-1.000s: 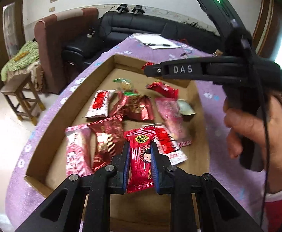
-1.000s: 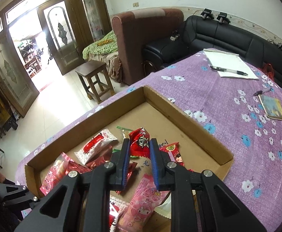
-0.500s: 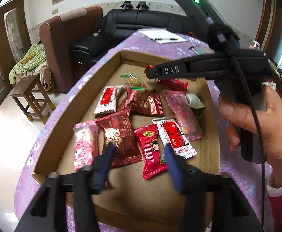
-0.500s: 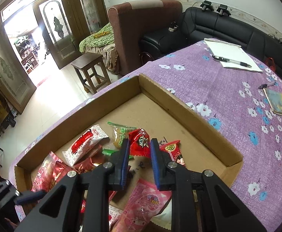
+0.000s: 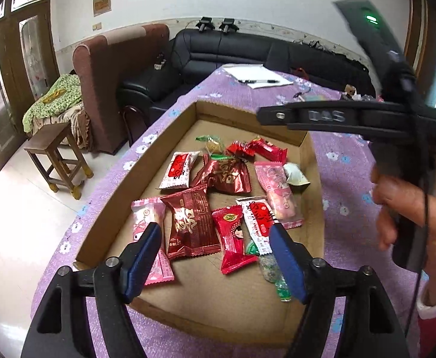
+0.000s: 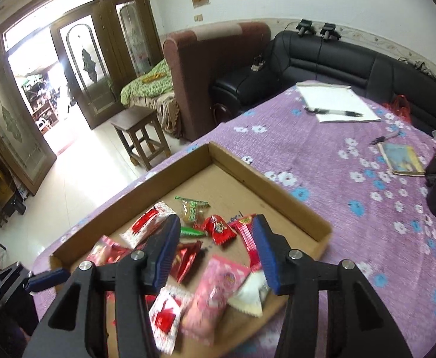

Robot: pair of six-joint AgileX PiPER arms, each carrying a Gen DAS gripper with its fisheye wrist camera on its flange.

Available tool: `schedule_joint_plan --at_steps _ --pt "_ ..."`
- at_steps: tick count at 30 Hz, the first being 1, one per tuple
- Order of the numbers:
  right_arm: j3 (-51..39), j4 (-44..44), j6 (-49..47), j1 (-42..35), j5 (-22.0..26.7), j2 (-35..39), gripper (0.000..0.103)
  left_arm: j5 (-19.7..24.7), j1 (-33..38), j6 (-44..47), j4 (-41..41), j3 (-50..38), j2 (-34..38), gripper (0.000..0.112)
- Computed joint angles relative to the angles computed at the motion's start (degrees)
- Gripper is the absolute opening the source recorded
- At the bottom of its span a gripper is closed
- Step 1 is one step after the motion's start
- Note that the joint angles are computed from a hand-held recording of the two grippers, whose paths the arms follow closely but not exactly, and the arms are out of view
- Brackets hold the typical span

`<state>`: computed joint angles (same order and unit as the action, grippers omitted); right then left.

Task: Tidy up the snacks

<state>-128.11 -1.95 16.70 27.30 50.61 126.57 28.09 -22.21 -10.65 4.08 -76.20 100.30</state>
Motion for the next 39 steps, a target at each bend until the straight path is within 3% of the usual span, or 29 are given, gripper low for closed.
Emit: schedule_joint_plan --at_steps 2,6,11,18,25,39 --pt "8.6 -2.1 2.1 0.4 -4.2 -5.7 0.072 -0.3 -0.7 -3.3 3.4 1.1 -1.4 0.086" --pt "22.3 -6.2 7.5 1.1 -11.0 -15.2 0.082 -0.8 -2.0 -8.9 8.8 3.0 -4.2 0.09" --pt "34.2 -11.9 14.6 3.1 -14.3 -24.0 0.095 0.5 -3.4 -13.7 12.8 3.8 -6.9 0.095" --pt "45.6 -15.6 18.8 6.5 -16.0 -31.2 0.102 3.9 -7.3 -25.4 23.2 6.6 -10.6 0.1" --pt "53.6 -21.8 24.9 10.4 -16.0 -36.7 0.103 6.3 -8.5 -31.0 27.2 9.6 -14.2 0.102" --pt "56.3 -29.8 32.5 17.1 -14.0 -39.3 0.103 12.7 -12.4 -40.9 36.5 11.3 -19.2 0.102"
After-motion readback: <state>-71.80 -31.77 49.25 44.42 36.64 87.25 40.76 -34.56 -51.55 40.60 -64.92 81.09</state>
